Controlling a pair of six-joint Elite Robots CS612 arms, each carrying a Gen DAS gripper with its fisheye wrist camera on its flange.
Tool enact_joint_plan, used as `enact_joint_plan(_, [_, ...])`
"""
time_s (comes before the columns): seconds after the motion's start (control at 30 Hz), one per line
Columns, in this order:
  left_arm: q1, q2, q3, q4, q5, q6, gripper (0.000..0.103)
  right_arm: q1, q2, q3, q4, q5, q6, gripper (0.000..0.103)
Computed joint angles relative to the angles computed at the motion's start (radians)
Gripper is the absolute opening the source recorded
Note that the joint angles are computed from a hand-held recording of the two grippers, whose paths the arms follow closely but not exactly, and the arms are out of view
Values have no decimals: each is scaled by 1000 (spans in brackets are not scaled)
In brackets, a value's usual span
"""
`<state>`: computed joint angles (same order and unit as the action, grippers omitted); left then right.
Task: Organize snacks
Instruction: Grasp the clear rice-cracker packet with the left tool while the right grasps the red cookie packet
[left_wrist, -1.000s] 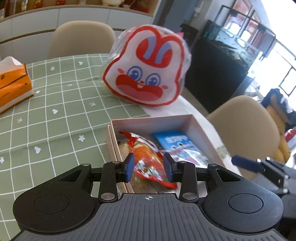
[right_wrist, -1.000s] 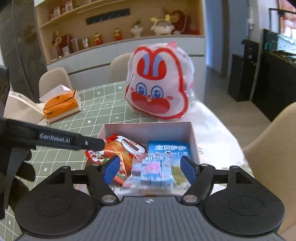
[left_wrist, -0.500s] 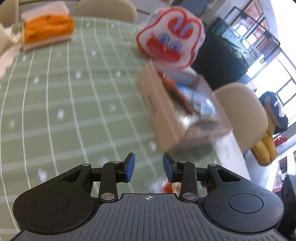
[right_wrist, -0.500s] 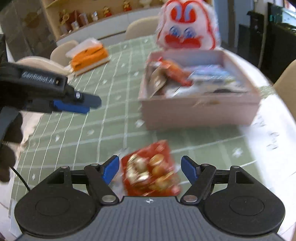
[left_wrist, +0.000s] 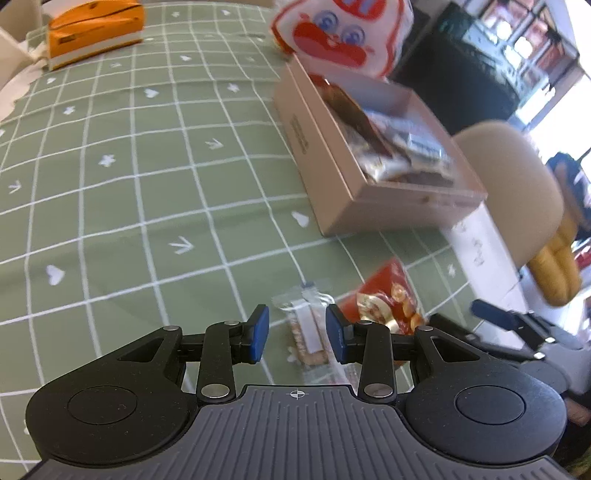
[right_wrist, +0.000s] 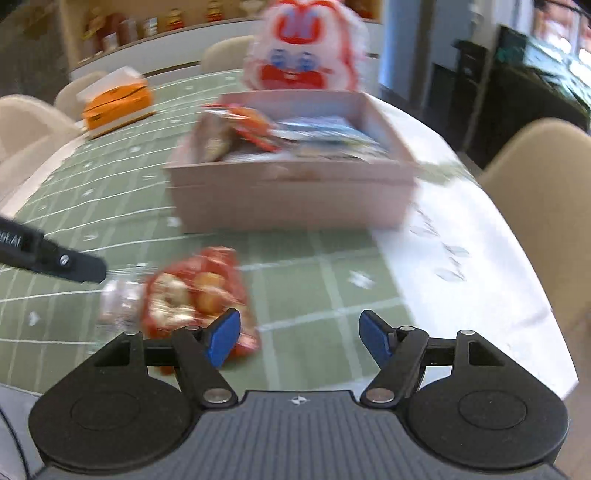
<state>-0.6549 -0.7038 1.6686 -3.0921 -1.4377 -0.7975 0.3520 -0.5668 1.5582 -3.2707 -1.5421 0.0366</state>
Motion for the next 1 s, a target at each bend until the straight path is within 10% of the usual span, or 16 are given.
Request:
enact_joint_plan(0.27, [-57,23,-70,153,184,168,47,-27,-5,43,-57,45,-4,72])
enact_joint_plan(0.63, [-54,-6,-4,119,162,120,48,-8,17,-21,0,272,-218,73])
enact_joint_plan(1.0, [-59,-13,40,30,99,211,47,-9,12,15,-64,82,-155,77])
